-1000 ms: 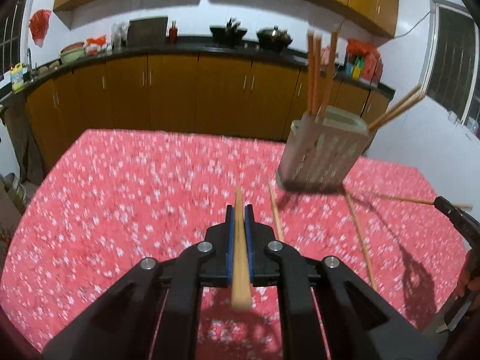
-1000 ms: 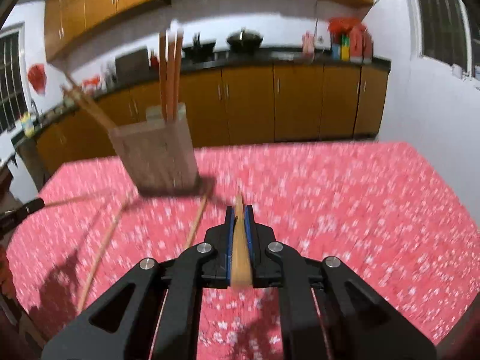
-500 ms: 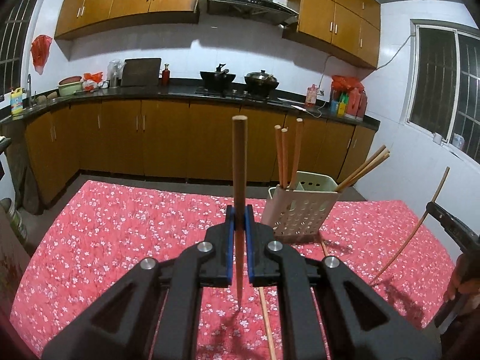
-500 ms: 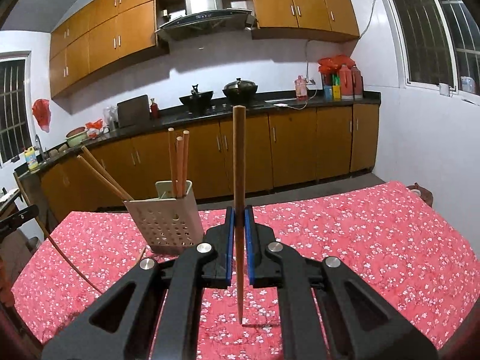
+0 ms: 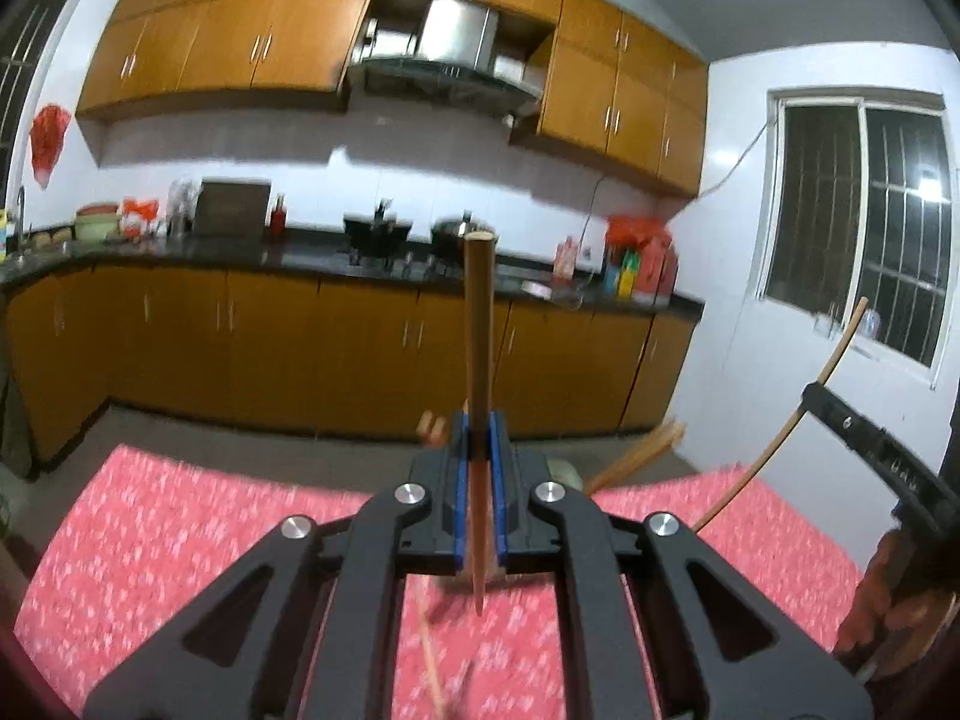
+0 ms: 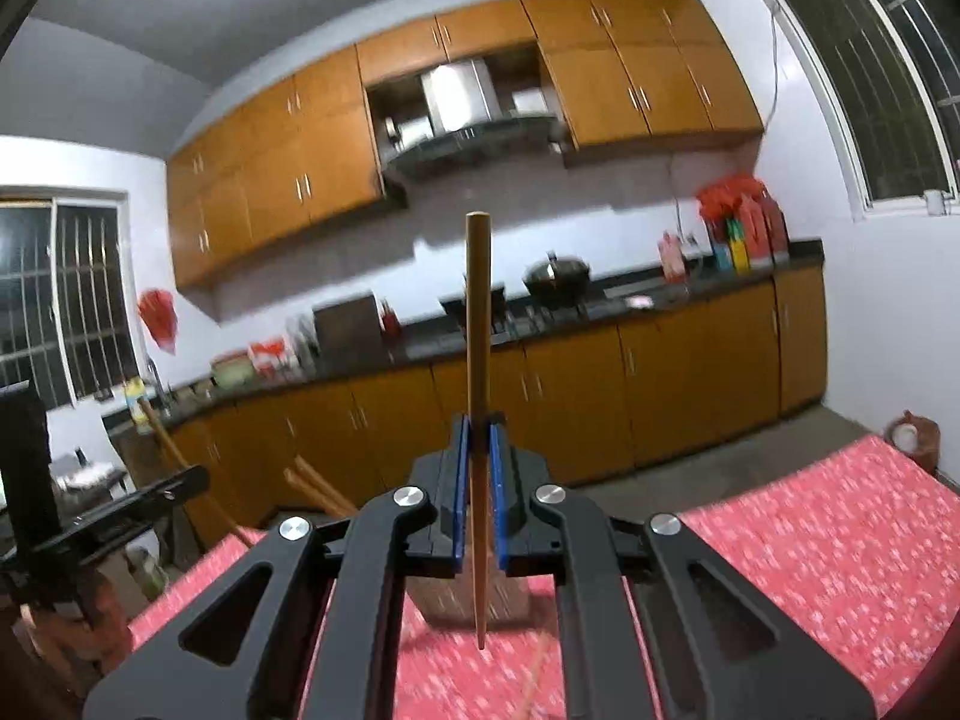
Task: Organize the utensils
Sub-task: 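Raise both held chopsticks upright over the beige holder, then open the left tool over the holder while the right tool releases its chopstick into it, then close the right tool on the last wooden chopstick while the left tool grasps another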
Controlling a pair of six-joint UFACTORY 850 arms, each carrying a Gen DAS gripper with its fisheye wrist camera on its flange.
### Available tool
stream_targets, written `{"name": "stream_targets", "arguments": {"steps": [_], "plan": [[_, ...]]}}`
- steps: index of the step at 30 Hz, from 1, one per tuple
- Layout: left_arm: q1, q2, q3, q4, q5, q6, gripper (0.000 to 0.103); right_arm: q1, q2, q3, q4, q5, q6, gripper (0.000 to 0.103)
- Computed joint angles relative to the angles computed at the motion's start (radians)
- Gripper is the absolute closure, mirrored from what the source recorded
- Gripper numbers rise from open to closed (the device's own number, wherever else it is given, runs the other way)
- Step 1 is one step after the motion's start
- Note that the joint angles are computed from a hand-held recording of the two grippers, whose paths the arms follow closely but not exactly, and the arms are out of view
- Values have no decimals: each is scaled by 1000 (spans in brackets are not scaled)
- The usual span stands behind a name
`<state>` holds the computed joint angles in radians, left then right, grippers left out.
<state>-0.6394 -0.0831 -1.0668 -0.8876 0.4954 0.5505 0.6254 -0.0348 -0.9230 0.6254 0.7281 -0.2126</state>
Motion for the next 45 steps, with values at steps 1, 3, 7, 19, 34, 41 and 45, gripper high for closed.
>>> {"name": "stream_targets", "arguments": {"steps": [1,3,7,19,34,41,45], "plan": [[-3,-14,-27,17,18,-16,95,1,-13,-19,0,19,-3,96],[-7,-40,-69,23,45,-19,95,2,-39,-50,-6,48,-2,96],[-10,-108,-161,7,90,-11,95,0,-107,-124,9,101,-19,96],[26,-272,-295,-32,85,6,95,-18,-293,-281,62,40,-109,96],[49,-248,-246,80,42,-119,90,-26,-224,-223,-13,-50,-10,76],[39,-128,-102,121,97,-202,85,-6,-109,-108,30,-16,-30,72],[31,-60,3,55,92,-170,79,-1,-74,-38,133,-72,-103,70]]}}
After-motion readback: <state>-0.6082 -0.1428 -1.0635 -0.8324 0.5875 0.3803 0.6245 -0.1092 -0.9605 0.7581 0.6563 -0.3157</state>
